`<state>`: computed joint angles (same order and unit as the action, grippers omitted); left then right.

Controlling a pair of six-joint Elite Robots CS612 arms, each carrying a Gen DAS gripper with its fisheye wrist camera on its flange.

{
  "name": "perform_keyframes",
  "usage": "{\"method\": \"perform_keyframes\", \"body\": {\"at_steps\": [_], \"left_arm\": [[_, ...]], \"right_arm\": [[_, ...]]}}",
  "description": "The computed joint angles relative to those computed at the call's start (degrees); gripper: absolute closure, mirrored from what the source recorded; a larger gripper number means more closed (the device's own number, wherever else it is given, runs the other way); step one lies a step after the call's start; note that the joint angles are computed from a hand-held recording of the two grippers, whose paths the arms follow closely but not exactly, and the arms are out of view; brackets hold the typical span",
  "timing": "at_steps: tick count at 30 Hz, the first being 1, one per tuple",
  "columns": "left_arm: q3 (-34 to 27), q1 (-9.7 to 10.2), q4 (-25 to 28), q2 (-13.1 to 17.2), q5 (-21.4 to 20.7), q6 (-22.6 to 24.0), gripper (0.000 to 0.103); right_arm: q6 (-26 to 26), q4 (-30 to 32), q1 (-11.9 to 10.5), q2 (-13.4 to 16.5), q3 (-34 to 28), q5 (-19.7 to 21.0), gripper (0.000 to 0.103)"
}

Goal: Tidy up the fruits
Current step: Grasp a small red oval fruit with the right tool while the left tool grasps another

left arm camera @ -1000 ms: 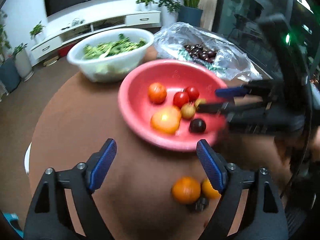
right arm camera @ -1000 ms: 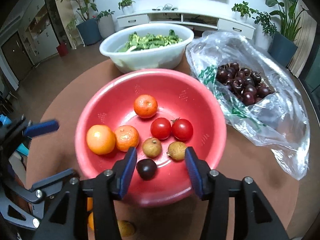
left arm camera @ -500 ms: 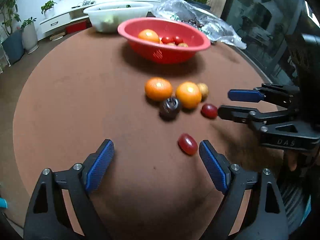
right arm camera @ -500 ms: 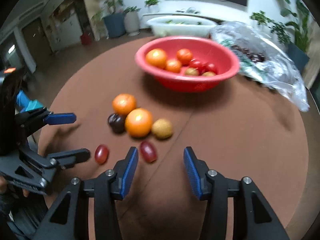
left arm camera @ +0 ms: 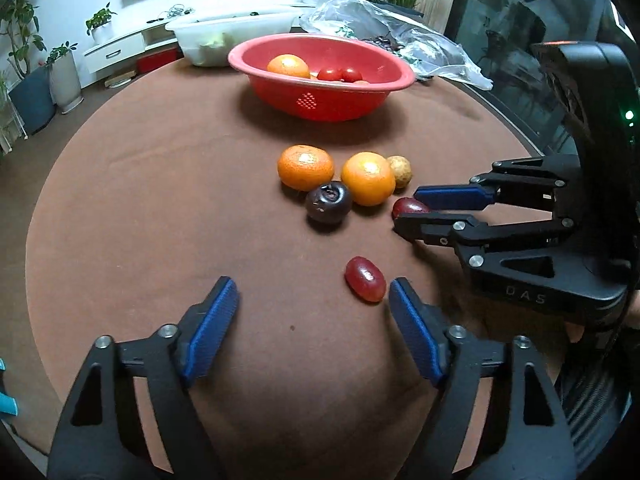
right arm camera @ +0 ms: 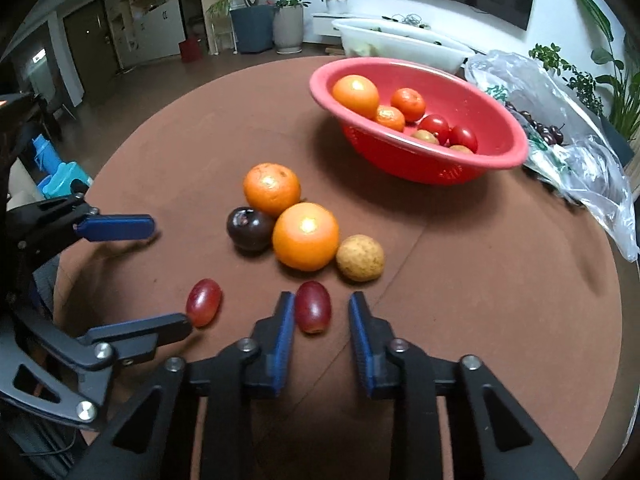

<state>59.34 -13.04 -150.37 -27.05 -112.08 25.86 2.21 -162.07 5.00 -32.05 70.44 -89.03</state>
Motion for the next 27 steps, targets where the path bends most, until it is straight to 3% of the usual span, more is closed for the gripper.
{"method": "perform_keyframes", "body": {"at_steps": [5,12,17,27], "left_arm": [[0.0,-0.59,1.0,0.0,0.2,1.4,0.048],[-0.4,-1.6,1.0,0.1,1.6,2.1,0.071],[1.3,-2.16,-0.9,-0.6,2.9,4.0,0.083],[1.3,-1.37,-0.6,-1.2,0.2,2.7,0.084]], "right_arm": [[1.4,-1.4,-0.4,-1.0,2.1,2.1,0.083],[13.2,-11.4,-2.9,-2.8,6.8,5.9,0.083],[15.5,-14.1,-3.4,-3.2,7.9,5.7,0.083],[17.3,-17.6,-3.9,-3.6,9.2,5.6,0.083]]}}
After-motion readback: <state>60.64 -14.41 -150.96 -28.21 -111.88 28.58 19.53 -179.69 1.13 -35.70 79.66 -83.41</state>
